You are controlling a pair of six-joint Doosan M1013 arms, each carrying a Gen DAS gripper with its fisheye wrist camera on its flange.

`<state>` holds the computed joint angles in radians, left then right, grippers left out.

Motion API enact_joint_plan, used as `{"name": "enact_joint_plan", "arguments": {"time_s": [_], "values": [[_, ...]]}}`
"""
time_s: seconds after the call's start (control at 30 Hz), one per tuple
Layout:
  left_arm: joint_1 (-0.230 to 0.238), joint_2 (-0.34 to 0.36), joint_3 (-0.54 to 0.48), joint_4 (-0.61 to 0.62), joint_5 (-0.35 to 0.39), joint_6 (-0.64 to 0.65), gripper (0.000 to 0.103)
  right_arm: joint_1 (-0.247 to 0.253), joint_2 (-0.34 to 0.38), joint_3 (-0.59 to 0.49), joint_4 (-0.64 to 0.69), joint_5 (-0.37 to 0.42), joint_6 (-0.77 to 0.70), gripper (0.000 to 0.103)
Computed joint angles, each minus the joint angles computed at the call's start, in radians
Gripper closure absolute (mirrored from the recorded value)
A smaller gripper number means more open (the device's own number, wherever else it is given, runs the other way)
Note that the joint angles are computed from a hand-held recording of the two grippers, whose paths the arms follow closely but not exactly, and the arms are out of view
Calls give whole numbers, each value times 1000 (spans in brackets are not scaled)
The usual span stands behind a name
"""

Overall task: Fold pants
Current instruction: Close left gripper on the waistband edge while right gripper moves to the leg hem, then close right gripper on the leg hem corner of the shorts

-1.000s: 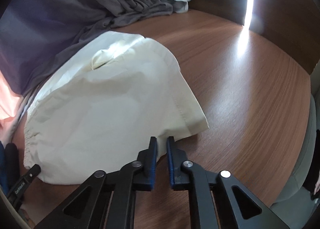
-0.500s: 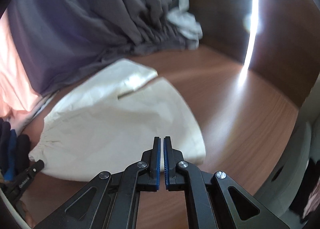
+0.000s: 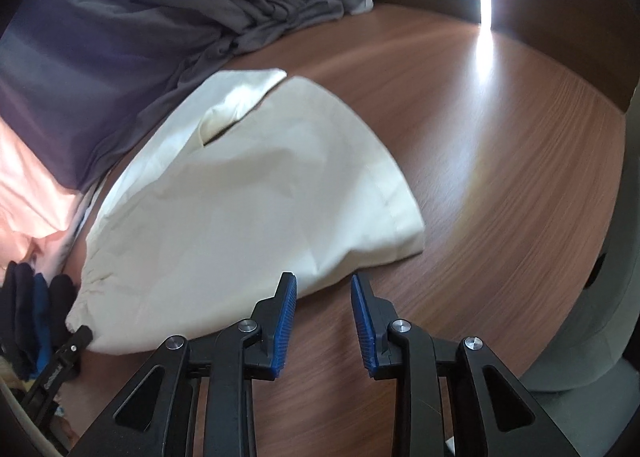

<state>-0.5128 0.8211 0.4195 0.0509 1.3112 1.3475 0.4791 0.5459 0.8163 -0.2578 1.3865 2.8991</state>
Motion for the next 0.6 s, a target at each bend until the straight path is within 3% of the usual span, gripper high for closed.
{"name": "enact_joint_plan", "arguments": {"time_s": [0.2, 0.5, 0.53, 0.57, 0.6], "values": [[1, -1, 1, -3, -1, 9, 99, -10, -11, 33, 32, -59, 43, 73], [3, 10, -17, -24, 34, 16, 99, -22, 5, 18, 6, -12, 118, 74], [4, 12, -20, -29, 39, 13, 99, -22, 11, 8, 3, 1, 108, 80], [5, 13, -21, -31, 40, 12, 99, -22, 14, 2, 1, 11, 99, 94], [6, 12, -20, -36, 38, 10, 99, -23, 18, -7, 3, 21, 79, 95]]}}
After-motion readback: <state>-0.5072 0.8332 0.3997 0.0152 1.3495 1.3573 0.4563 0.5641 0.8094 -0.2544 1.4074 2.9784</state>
